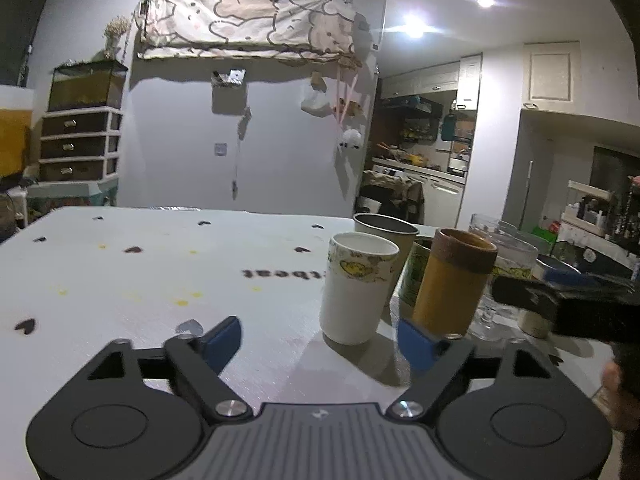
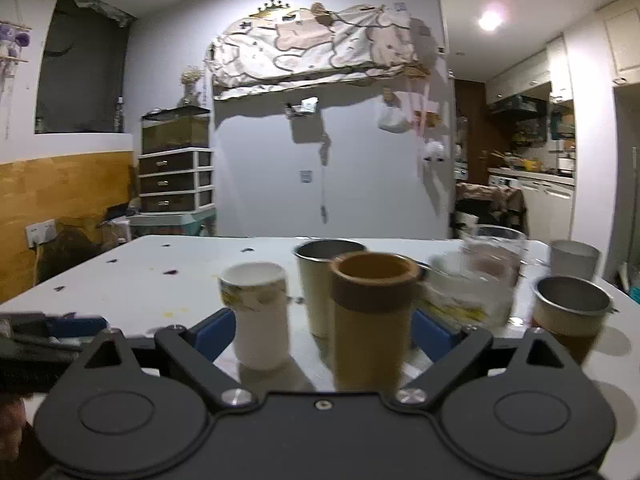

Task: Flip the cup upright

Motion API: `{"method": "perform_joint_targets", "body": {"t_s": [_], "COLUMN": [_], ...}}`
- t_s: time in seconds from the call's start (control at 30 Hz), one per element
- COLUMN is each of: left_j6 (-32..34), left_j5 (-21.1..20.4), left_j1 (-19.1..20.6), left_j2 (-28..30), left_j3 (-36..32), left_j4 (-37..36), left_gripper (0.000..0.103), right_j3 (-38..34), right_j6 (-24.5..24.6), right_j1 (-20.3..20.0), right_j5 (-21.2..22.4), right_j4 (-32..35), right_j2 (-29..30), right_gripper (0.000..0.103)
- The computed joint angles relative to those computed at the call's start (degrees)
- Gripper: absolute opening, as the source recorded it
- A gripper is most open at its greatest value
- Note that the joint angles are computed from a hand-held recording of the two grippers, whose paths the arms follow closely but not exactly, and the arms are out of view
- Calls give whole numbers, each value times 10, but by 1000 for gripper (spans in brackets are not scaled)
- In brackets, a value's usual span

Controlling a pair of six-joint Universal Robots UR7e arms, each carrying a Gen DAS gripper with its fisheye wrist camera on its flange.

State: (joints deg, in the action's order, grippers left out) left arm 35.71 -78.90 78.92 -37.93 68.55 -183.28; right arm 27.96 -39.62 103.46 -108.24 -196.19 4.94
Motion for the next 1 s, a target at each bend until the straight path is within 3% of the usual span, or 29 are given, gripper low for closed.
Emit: {"method": "perform_joint_targets", "body": {"t_s": [0.23, 0.37, 1.0], "left_j6": [-1, 12, 13], "left_j5": [18, 34, 49], "left_j1": [-6, -10, -13], "left_j2": [3, 6, 1], "left_j3": [12, 19, 31], "left_j4": [-36, -60, -72], "left_gripper": [103, 103, 103], "right_j3": [107, 139, 151], "right_j6": [-5, -19, -22], "right_j1": [-6, -8, -7], "right_j5": [-24, -31, -48], "right_j4": [-86, -116, -122], "right_j2": [-49, -62, -66], "right_gripper": [100, 103, 103]}}
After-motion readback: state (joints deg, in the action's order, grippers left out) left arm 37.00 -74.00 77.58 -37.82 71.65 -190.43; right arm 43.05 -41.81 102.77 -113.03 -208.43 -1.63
